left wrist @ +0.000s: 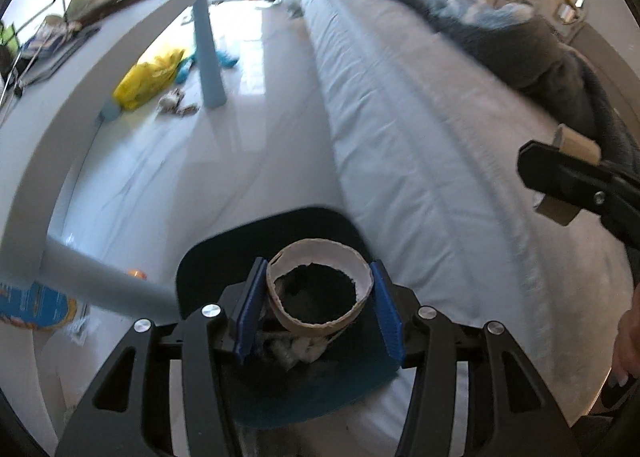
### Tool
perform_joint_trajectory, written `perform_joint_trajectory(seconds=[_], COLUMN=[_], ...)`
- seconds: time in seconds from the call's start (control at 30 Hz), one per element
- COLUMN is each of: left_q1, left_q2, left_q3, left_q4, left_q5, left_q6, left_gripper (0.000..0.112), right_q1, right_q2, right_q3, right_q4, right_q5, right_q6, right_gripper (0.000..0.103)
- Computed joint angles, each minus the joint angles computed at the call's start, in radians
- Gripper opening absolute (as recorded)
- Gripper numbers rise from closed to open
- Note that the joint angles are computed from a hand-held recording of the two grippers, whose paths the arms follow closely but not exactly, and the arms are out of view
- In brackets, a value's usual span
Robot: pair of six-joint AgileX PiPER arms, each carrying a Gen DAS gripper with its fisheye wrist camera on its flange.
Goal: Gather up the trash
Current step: 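Release the large tape roll from the left tool into the bin while the right tool releases its roll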
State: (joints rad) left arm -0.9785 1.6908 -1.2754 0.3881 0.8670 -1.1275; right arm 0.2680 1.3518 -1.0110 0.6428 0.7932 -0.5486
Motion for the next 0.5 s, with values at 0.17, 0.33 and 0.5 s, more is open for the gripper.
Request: perform_joint_trajectory(seconds=[0.17,0.33,0.5], left_q1=[0.033,0.069,0.093], left_q2=[0.031,0.034,0.005], left_q3=[0.042,0.106,0.165], left_q4=[-0.091,-0.171,-0.201], left_q5=[0.015,-0.019,-0.037], left_q6=[0.076,0.141,0.166], left_gripper=[0.055,0.056,0.068], right_q1=[0.048,0.095,0.146], right_q2=[0.055,0.109,0.177], right_q3=[-0.016,-0.04,-0.065], right_q4=[-0.013,-0.037,-0.059], right_q5=[-0.013,-0.016,-0.022], right_q6=[0.049,0.1,0.141], right_gripper=[0.002,0.002,0.002])
